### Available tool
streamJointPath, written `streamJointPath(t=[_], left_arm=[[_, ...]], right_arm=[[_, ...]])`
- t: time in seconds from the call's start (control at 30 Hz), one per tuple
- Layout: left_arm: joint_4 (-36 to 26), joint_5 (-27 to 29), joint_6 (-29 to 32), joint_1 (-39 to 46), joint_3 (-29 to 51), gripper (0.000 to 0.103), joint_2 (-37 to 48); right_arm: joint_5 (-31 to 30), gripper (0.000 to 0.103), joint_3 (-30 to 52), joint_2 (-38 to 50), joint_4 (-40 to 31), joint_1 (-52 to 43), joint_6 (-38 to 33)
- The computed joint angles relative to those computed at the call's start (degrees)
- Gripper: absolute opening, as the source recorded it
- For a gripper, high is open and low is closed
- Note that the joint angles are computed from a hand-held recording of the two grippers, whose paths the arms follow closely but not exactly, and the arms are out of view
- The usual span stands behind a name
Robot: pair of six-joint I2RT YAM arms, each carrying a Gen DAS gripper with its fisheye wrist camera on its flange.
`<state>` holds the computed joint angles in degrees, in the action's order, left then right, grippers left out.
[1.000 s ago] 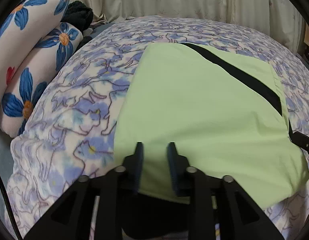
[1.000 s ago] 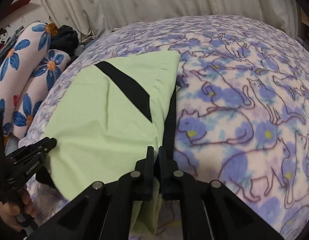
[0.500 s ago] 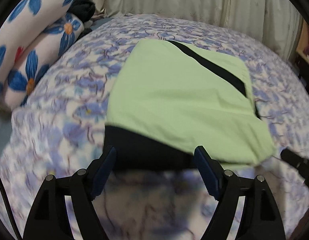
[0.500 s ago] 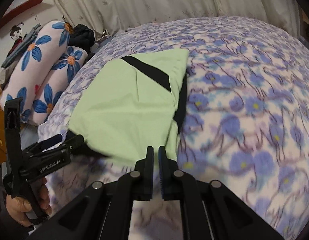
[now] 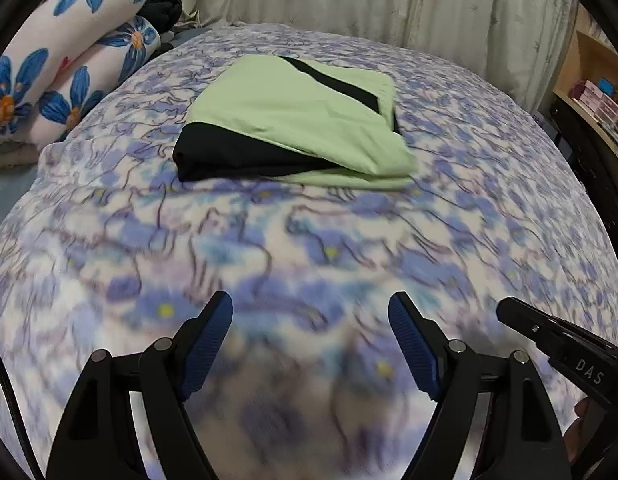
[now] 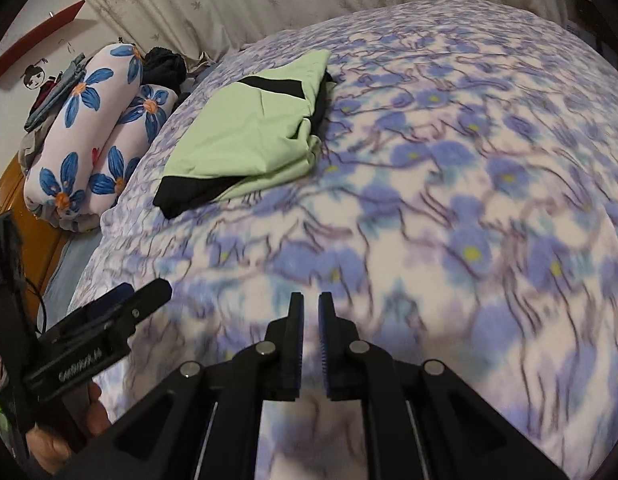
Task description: Fold large clothes
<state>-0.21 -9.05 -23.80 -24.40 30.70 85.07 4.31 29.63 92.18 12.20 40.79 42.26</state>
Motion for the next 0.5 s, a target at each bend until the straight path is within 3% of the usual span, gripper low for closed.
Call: streamJointPath(t=[0.1, 0.17, 0.33, 0.5], left_arm=[[-3.65, -3.84, -4.87, -6.26, -2.14, 0.08, -5.24], [-6.46, -6.64, -7.54, -9.83, -2.43, 0.087, -7.23], [-13.82, -11.43, -15.64, -19.46, -2.45, 0.089, -10.97], [-21.95, -15.11, -23.4, -29.54, -0.87, 0.09, -13.22]], right_arm=[[4.72, 0.02, -3.91, -6.11, -2.77, 3.59, 2.99], [8.01, 0.029, -6.27, -10.98, -6.06, 6.17, 5.48], [12.89, 0.031, -10.07, -22.4, -16.09, 11.15, 10.96], [16.68, 0.045, -13.2, -34.73, -27.95, 16.35, 18.1]])
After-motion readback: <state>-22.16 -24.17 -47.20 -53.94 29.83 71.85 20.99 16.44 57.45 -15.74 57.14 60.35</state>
